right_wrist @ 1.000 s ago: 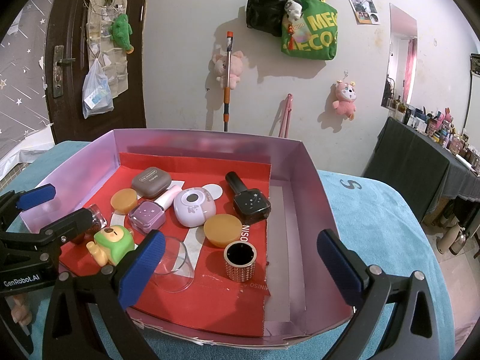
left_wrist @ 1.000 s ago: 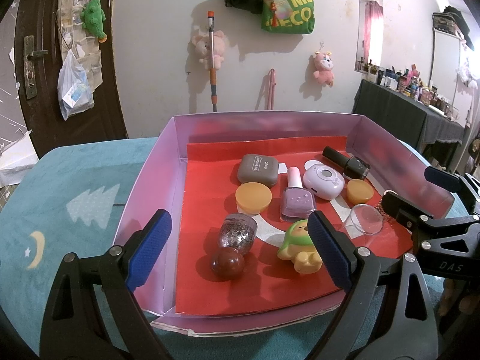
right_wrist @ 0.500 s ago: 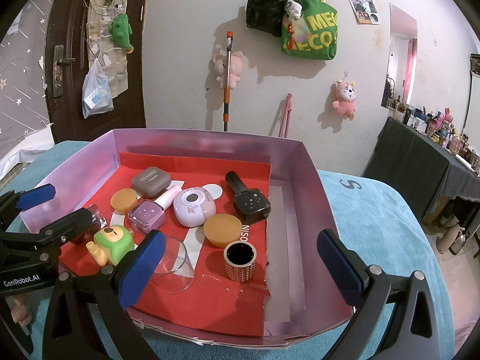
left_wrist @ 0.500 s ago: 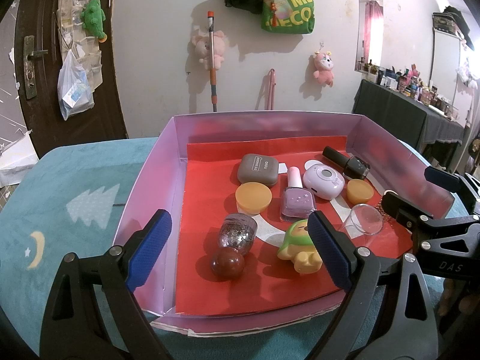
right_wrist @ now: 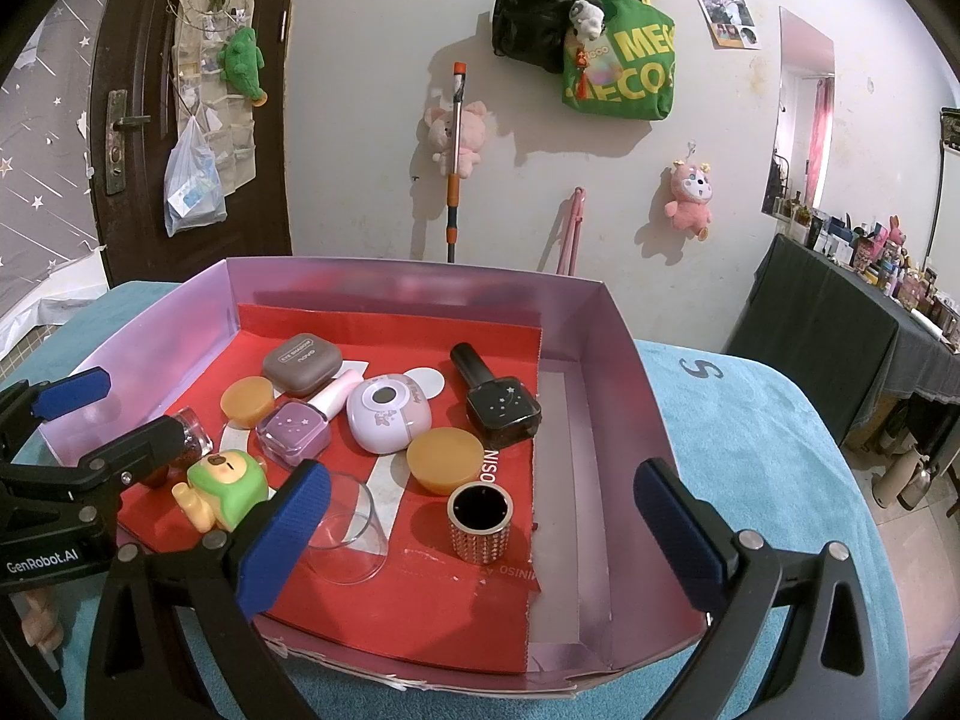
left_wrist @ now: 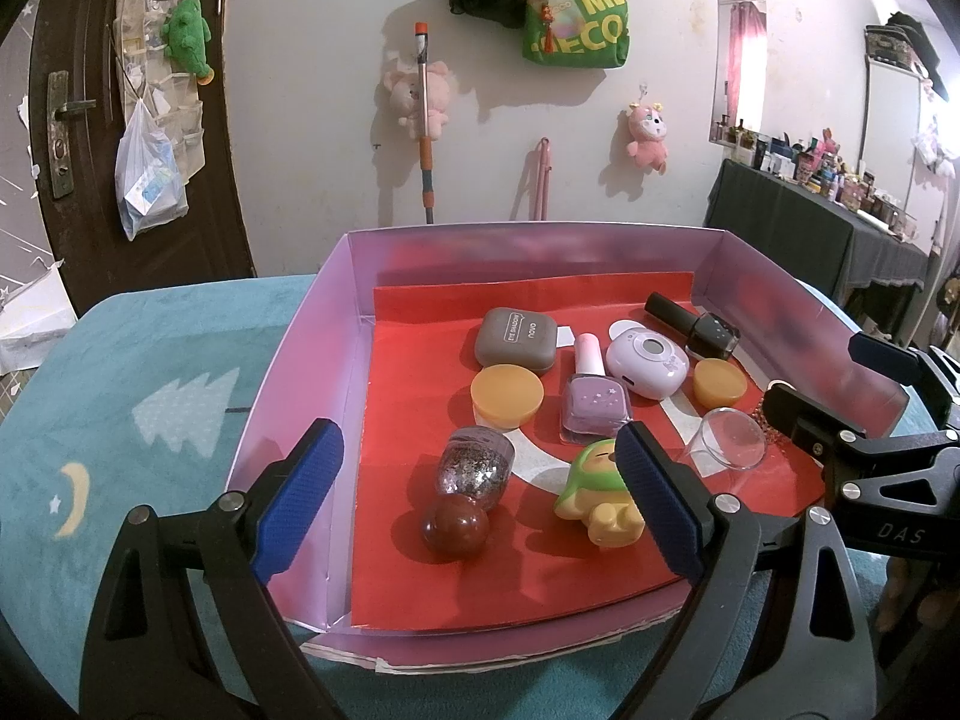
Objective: Organize rigid objects
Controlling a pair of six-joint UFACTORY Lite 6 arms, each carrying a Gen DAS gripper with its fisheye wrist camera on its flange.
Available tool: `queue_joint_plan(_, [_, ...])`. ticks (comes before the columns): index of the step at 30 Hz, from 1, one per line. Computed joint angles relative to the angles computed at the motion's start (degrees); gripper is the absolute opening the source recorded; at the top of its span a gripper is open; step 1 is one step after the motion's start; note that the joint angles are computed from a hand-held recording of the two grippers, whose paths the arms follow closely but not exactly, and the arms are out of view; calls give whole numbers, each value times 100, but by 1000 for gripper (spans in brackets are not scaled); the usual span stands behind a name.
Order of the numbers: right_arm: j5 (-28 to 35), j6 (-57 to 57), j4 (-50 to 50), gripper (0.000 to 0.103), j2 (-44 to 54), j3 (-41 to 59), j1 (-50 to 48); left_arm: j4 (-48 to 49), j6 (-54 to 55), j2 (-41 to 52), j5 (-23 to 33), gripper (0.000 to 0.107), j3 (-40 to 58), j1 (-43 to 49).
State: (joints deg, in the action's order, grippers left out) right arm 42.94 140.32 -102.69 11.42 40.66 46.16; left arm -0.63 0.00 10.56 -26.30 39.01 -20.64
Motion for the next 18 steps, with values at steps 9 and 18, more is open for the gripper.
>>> queue_joint_plan(9, [1,-16,14,103,1,5,1,-15,12,-3,7,93,2,-5])
queue_joint_plan(18, [-3,-36,29,103,2,16,3,-18,15,-10,22,93,7,-5])
